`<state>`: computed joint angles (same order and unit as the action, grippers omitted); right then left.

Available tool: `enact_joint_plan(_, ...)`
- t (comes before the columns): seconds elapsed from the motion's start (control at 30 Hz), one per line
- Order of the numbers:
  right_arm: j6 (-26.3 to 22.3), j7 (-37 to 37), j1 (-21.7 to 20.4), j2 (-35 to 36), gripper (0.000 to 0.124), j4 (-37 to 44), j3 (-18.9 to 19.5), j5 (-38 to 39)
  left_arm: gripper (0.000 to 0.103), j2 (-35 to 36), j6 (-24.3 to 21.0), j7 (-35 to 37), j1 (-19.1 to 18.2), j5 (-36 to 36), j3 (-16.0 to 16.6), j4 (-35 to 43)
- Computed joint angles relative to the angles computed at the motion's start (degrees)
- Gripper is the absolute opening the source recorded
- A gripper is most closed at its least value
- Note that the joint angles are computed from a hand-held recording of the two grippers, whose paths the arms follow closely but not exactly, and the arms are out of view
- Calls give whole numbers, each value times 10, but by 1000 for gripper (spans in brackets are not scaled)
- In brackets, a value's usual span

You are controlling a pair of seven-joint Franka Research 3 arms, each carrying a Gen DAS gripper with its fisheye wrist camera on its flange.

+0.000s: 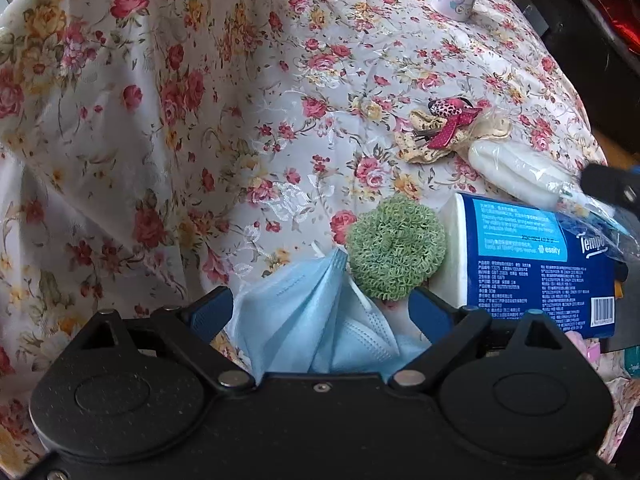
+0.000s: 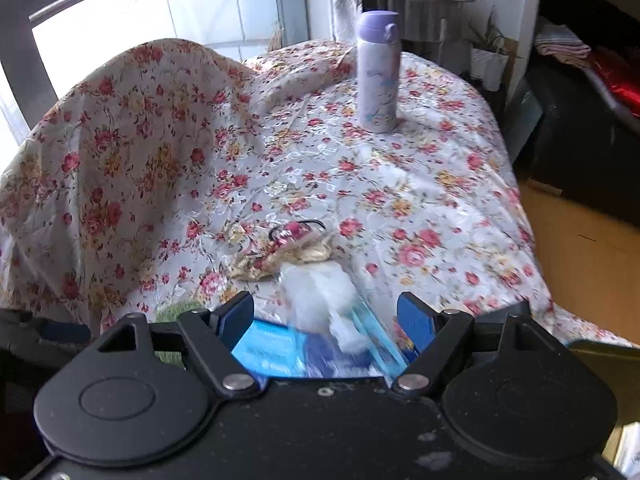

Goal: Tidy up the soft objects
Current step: 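Grasp the red keychain with the right gripper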

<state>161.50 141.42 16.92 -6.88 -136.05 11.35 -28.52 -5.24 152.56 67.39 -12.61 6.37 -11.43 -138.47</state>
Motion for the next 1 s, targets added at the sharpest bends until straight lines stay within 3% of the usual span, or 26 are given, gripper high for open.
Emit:
enact_joint_plan(0.37, -14, -39, 60, 144, 80, 138, -52, 32, 91, 6, 21, -4, 3, -5, 2, -4)
enact_joint_plan(0.73, -96, -116, 117, 269, 80, 271, -98, 137, 91, 16, 36, -21, 7, 12, 0, -4)
enact_joint_plan(0.77, -100, -112, 125, 274, 78, 276, -106, 129, 91, 15, 38, -19, 6, 10, 1, -5)
enact_joint_plan(0.87, -113, -103, 143, 280, 44, 282, -122, 106, 91, 17, 40, -15, 6, 3, 1, -4)
enact_joint_plan(1.0, -78, -103, 141, 259, 32, 254, -123, 100, 91, 17, 45, -10, 6, -5, 2, -6)
